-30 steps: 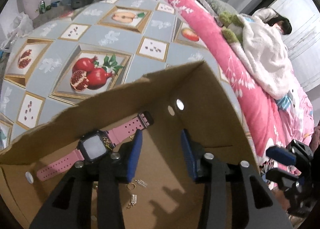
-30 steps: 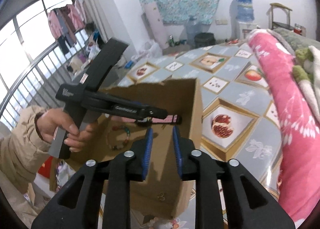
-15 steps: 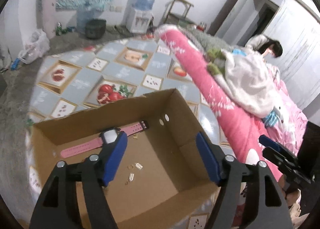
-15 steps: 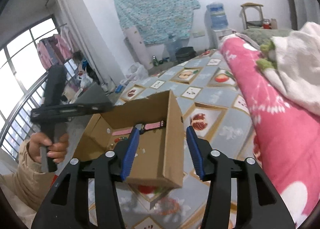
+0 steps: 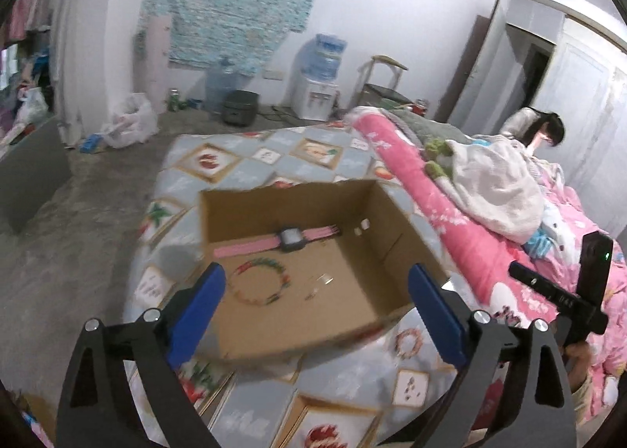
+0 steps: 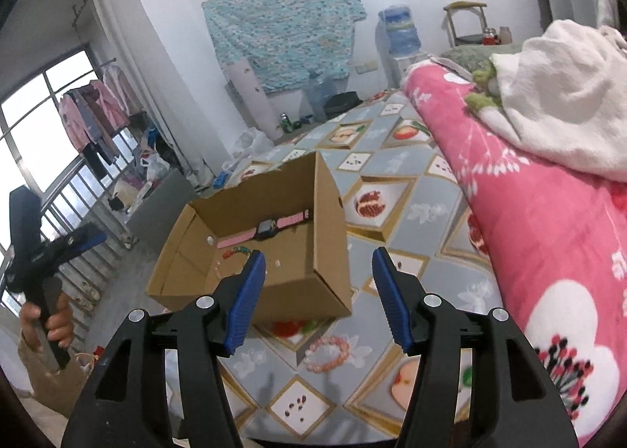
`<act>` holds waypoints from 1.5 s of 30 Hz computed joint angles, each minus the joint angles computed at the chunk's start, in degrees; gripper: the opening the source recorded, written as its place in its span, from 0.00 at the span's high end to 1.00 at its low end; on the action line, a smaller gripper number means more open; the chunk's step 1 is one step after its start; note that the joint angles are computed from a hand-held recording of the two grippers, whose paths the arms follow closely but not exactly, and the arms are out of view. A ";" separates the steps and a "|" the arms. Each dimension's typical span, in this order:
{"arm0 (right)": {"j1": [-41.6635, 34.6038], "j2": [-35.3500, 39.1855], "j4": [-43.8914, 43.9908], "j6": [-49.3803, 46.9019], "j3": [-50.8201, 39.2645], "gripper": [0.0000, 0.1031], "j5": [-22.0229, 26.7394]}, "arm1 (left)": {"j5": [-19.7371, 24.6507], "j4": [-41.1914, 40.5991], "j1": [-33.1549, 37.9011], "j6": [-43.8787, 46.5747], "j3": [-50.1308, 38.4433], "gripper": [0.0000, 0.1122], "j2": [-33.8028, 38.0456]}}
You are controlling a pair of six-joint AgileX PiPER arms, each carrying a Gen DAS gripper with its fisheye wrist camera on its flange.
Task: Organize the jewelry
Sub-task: 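Open both tools to drop the pieces into the box, then move both open tools back toward the pink-orange bead bracelet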
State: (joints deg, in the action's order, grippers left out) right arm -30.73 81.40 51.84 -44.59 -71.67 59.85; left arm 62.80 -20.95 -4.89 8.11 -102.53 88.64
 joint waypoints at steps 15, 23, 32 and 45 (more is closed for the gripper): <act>3.82 2.56 -11.88 5.20 7.79 0.47 -4.76 | -11.62 17.33 -11.78 -10.85 31.21 0.14 -9.05; 10.94 7.91 -16.05 7.75 8.38 0.51 -8.17 | -15.67 27.02 -23.04 -14.91 30.01 0.14 2.00; 18.94 10.60 -24.23 11.67 8.19 0.70 -13.55 | -15.39 28.20 -24.88 -15.62 26.17 0.14 8.01; 22.03 8.85 -26.75 12.33 10.58 0.93 -13.43 | -12.61 24.95 -20.86 -15.72 24.63 0.14 10.06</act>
